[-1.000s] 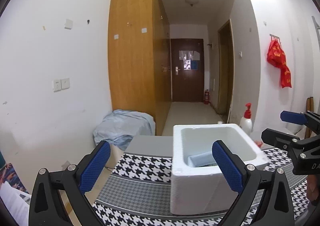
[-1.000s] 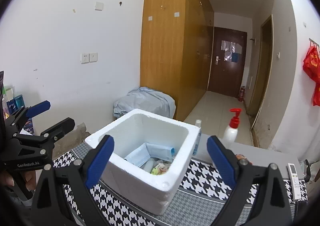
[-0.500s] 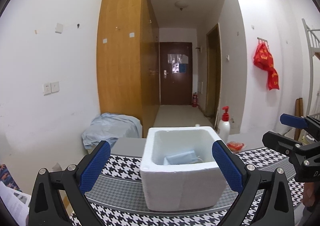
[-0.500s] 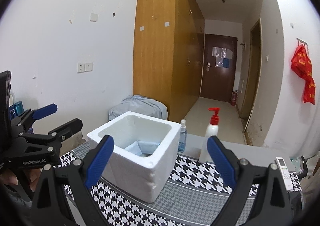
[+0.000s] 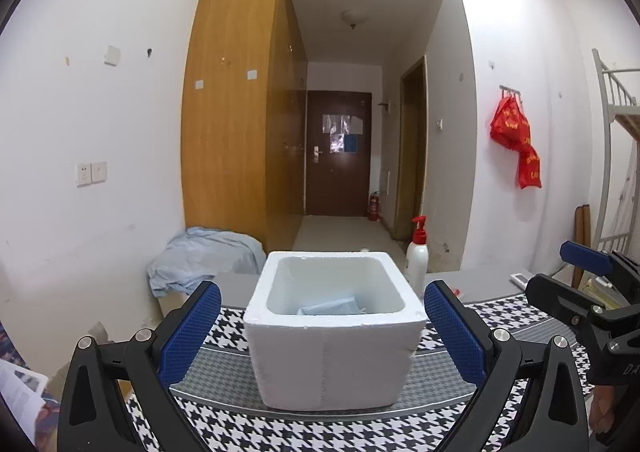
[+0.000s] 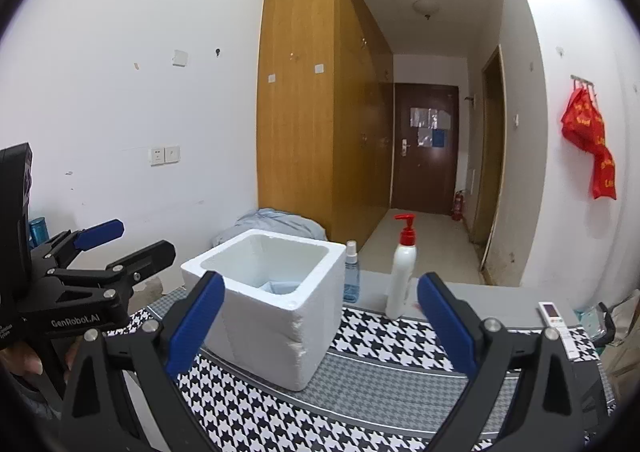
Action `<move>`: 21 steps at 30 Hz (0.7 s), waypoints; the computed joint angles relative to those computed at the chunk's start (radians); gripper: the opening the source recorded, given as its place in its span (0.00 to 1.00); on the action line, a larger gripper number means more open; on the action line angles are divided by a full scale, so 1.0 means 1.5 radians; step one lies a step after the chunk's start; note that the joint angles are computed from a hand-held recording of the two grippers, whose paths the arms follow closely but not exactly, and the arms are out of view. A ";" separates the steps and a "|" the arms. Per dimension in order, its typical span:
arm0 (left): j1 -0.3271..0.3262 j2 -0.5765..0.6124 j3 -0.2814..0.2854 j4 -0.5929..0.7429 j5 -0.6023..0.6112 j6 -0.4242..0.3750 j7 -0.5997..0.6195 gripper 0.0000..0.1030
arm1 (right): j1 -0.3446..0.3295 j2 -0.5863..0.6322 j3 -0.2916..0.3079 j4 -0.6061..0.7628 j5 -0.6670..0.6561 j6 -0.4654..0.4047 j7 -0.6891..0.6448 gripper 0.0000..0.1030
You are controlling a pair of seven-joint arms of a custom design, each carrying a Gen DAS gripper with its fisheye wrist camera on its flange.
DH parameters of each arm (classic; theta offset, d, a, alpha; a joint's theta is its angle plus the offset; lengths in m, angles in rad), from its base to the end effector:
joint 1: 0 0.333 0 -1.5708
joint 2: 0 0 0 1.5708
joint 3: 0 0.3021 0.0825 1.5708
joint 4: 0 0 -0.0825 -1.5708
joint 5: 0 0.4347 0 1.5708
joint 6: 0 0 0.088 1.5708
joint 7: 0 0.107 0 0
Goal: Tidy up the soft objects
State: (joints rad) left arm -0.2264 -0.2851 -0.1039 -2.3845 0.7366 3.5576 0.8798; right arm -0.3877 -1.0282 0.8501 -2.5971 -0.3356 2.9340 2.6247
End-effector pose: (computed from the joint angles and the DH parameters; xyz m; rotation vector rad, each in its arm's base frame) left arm 0.4560 -0.2484 0.5426 -0.9969 1.8284 -1.4967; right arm 0.3735 0.2631 0.5463 -1.3167 1.5169 -1.2045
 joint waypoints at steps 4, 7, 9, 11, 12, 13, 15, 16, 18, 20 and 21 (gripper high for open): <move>0.027 -0.007 -0.039 -0.024 -0.066 0.032 0.061 0.99 | 0.014 -0.023 0.000 -0.019 0.001 0.000 0.009 0.96; 0.019 -0.005 -0.032 -0.031 -0.064 0.042 0.063 0.99 | 0.020 -0.036 0.003 -0.031 0.005 0.004 0.019 0.96; 0.014 -0.002 -0.024 -0.033 -0.057 0.048 0.053 0.99 | 0.015 -0.047 0.011 -0.034 0.006 0.001 0.027 0.96; 0.010 0.001 -0.014 -0.032 -0.039 0.054 0.037 0.99 | 0.013 -0.056 0.017 -0.038 0.006 -0.001 0.034 0.96; 0.009 0.003 -0.011 -0.033 -0.035 0.061 0.028 0.99 | 0.015 -0.058 0.017 -0.042 0.007 0.002 0.036 0.96; 0.010 0.005 -0.011 -0.035 -0.033 0.069 0.021 0.99 | 0.017 -0.060 0.018 -0.047 0.007 0.007 0.039 0.96; 0.021 0.002 -0.028 -0.046 -0.059 0.078 0.038 0.99 | 0.015 -0.065 0.024 -0.052 0.009 0.007 0.044 0.96; 0.026 0.000 -0.037 -0.052 -0.075 0.083 0.052 0.99 | 0.015 -0.066 0.026 -0.053 0.009 0.000 0.045 0.96; 0.033 -0.002 -0.052 -0.064 -0.105 0.090 0.079 0.99 | 0.016 -0.070 0.030 -0.058 0.009 0.000 0.053 0.96; 0.030 0.000 -0.051 -0.069 -0.108 0.095 0.086 0.99 | 0.025 -0.068 0.026 -0.070 0.013 0.012 0.060 0.96; 0.030 0.000 -0.053 -0.072 -0.113 0.098 0.091 0.99 | 0.027 -0.072 0.027 -0.078 0.016 0.019 0.067 0.96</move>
State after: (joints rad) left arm -0.1813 -0.2854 -0.1831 -2.4931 0.5665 3.7048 1.0166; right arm -0.3471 -1.1365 0.8913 -2.7138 -0.3109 2.9632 2.7258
